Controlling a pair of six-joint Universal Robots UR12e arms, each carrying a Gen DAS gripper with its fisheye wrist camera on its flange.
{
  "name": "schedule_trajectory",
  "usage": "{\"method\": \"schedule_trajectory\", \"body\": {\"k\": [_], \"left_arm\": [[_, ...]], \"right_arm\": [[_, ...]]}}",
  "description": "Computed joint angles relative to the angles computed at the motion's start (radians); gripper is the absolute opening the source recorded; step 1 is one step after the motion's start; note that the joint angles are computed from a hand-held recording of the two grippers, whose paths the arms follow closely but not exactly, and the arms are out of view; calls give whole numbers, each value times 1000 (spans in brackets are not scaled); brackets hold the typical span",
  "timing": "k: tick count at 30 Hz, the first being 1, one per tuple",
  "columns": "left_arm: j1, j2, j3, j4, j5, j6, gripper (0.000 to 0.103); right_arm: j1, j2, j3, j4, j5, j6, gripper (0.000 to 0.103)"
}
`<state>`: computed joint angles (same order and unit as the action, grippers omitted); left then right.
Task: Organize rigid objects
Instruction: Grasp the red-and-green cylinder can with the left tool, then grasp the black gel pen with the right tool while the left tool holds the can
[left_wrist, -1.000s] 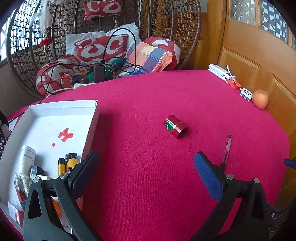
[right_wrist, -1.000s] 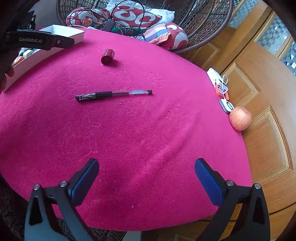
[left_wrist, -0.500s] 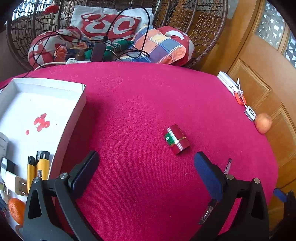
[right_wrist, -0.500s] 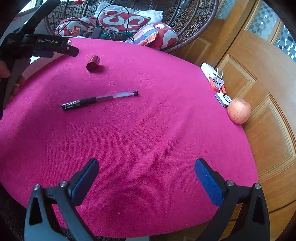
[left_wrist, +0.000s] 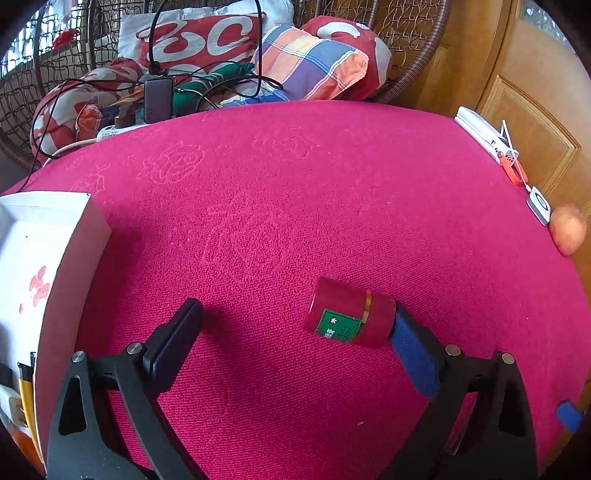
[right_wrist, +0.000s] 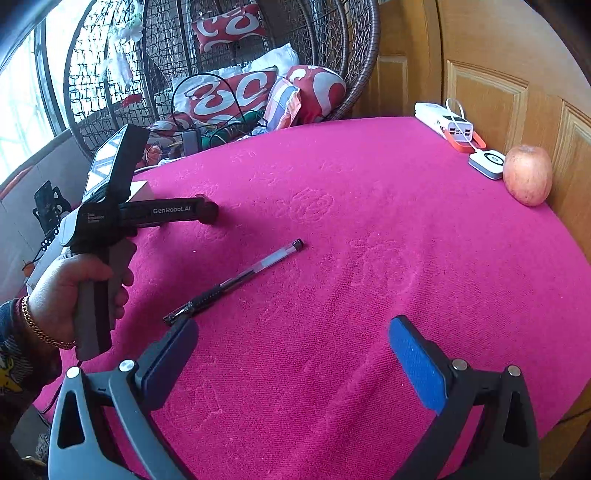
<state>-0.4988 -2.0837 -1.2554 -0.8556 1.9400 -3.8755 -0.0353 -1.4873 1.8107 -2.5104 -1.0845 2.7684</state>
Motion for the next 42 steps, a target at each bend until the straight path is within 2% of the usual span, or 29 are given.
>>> {"method": "schedule_trajectory", "body": {"k": [1, 3, 4, 5, 6, 9, 16, 19, 23, 27, 32, 35, 37, 39, 42], "left_arm": [[-1, -7, 11, -10, 10, 12, 93], [-4, -15, 19, -12, 34, 41, 73], [-7, -15, 13, 8, 43, 68, 53], [-7, -11, 0, 43, 39, 103, 43], [-6, -6, -9, 55, 35, 122, 40], [0, 12, -43, 95, 9, 142, 40], [-6, 62, -124, 156, -42, 151, 40], [-16, 73, -145, 169, -13, 149, 40], [-20, 101, -191, 203, 16, 95, 40], [-24, 142, -247, 258, 41, 40, 40], [-29, 178, -290, 310, 55, 21, 40], [-29, 195, -314, 341, 50, 6, 40], [-30, 205, -329, 354, 51, -1, 40], [-31, 211, -340, 366, 51, -11, 40], [-33, 221, -354, 371, 57, -21, 40]], "right_arm": [[4, 4, -6, 9, 7, 0, 103], [18, 13, -21, 21, 3, 5, 103], [29, 17, -30, 25, -9, 2, 103], [40, 22, -38, 33, -22, -11, 103], [50, 25, -45, 42, -33, -27, 103], [74, 37, -63, 76, -69, -58, 103], [77, 59, -88, 125, -99, 17, 103], [86, 66, -93, 120, -123, 25, 103], [109, 73, -103, 136, -132, 17, 103], [146, 90, -111, 112, -201, 7, 103], [181, 107, -113, 53, -283, 6, 103], [184, 105, -104, 33, -262, -16, 103], [186, 101, -93, 10, -248, -39, 97], [189, 98, -88, 0, -231, -63, 81], [196, 96, -86, 1, -217, -97, 63]]}}
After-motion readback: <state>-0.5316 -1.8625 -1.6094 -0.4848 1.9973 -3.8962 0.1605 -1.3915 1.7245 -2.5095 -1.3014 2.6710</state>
